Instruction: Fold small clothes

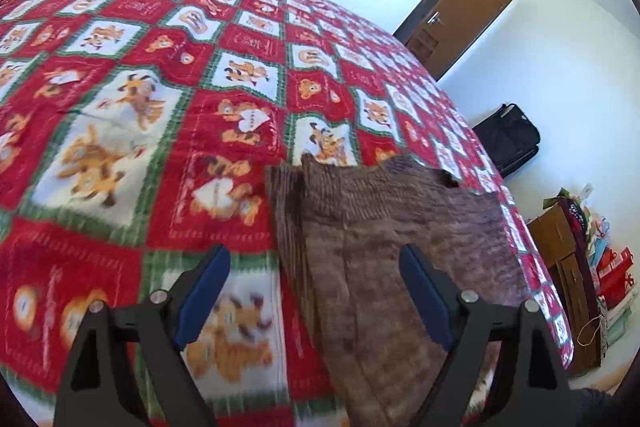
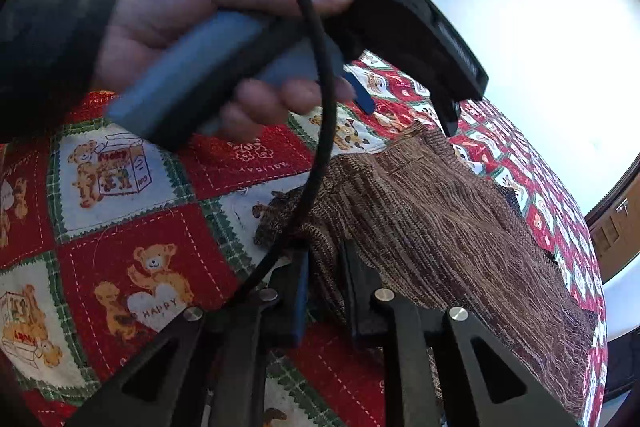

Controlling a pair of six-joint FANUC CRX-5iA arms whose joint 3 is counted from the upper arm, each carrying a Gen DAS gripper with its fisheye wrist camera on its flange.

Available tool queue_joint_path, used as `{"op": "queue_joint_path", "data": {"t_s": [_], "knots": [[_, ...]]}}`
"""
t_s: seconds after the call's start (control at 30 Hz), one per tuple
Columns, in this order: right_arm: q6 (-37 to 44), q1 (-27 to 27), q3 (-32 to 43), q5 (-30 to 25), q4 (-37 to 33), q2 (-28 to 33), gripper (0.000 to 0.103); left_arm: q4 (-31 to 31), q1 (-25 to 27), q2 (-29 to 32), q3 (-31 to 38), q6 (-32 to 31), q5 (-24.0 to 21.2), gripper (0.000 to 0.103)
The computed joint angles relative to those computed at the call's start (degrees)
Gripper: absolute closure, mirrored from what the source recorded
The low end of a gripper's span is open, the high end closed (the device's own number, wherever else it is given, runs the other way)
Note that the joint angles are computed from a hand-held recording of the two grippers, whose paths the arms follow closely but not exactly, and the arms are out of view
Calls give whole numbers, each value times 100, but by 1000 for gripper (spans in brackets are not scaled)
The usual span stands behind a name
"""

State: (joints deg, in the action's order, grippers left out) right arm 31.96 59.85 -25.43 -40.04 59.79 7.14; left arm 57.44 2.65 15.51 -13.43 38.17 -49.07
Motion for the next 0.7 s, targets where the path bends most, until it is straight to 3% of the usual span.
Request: {"op": "queue_joint_path", "data": {"t_s": [0.23, 0.33, 0.37, 0.4, 0.43, 0.5, 0.7], "knots": [[-271, -14, -91, -55, 482, 85, 87, -224, -152, 341, 349, 146, 4, 15], [-220, -63, -75, 69, 341, 54, 87, -147, -200, 313, 276, 10, 159, 20], [-191, -87, -72, 118, 286, 41, 88, -51, -202, 329, 268, -76, 143, 40], [-127, -114, -64, 178, 208, 20, 91, -75, -201, 389, 345, -78, 64, 75], [-93, -163, -68, 238, 179, 5, 92, -258, -179, 470, 495, 42, -85, 89], [-116, -204, -116, 321, 151, -85, 93, -36, -173, 460, 438, -74, -96, 93], [-586, -444, -486, 465, 488, -600, 94, 257, -214, 327, 364, -41, 58, 94]]}}
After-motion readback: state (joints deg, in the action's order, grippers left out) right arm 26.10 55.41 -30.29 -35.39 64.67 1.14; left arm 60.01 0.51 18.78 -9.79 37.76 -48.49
